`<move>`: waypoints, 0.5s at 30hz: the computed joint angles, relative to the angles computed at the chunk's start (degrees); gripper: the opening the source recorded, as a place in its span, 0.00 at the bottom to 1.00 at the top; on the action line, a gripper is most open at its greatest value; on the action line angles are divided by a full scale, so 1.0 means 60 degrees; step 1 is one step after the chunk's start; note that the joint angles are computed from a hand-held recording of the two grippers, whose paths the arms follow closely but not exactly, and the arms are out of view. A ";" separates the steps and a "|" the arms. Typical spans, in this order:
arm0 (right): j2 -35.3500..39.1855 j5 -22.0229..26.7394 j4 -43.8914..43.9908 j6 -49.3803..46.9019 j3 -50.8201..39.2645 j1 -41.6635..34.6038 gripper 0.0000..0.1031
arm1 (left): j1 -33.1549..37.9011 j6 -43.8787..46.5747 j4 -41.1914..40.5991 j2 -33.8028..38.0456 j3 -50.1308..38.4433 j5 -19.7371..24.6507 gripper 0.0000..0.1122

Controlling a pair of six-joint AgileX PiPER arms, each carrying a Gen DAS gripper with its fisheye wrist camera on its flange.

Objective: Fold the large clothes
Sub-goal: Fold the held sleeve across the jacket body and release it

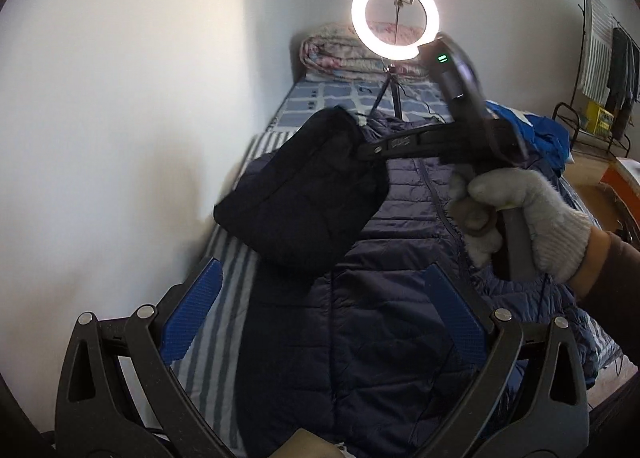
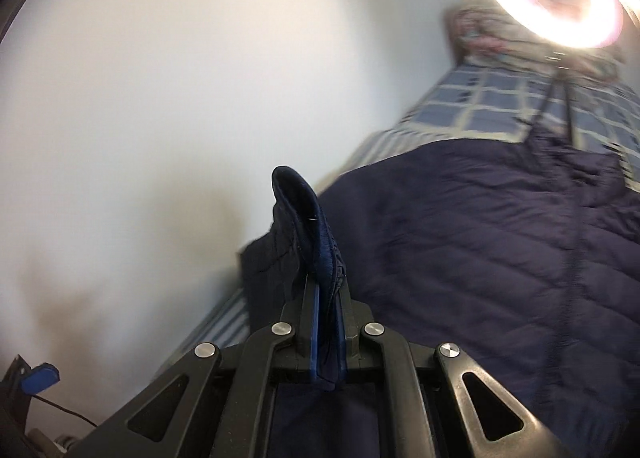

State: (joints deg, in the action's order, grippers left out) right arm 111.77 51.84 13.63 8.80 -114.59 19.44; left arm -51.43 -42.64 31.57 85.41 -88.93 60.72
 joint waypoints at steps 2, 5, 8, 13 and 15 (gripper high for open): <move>-0.0226 -0.0205 0.0073 -0.0130 0.0476 -0.0609 0.04 | 0.0459 0.0557 -0.0727 0.0423 -0.0314 -0.0194 0.92; -0.0166 -0.0458 -0.0073 -0.0160 0.0707 -0.1229 0.04 | 0.0745 0.0736 -0.1088 0.0681 -0.0251 -0.0442 0.92; -0.0312 -0.0784 -0.0224 -0.0284 0.1201 -0.1735 0.04 | 0.0773 0.0815 -0.1262 0.0931 -0.0389 -0.0404 0.92; -0.0822 -0.1381 -0.0346 -0.0383 0.2218 -0.2583 0.04 | 0.0864 0.0803 -0.1030 0.1163 -0.0631 -0.0385 0.92; -0.1096 -0.1757 -0.0343 -0.0345 0.2779 -0.2919 0.04 | 0.0833 0.0732 -0.0926 0.1186 -0.0607 -0.0398 0.92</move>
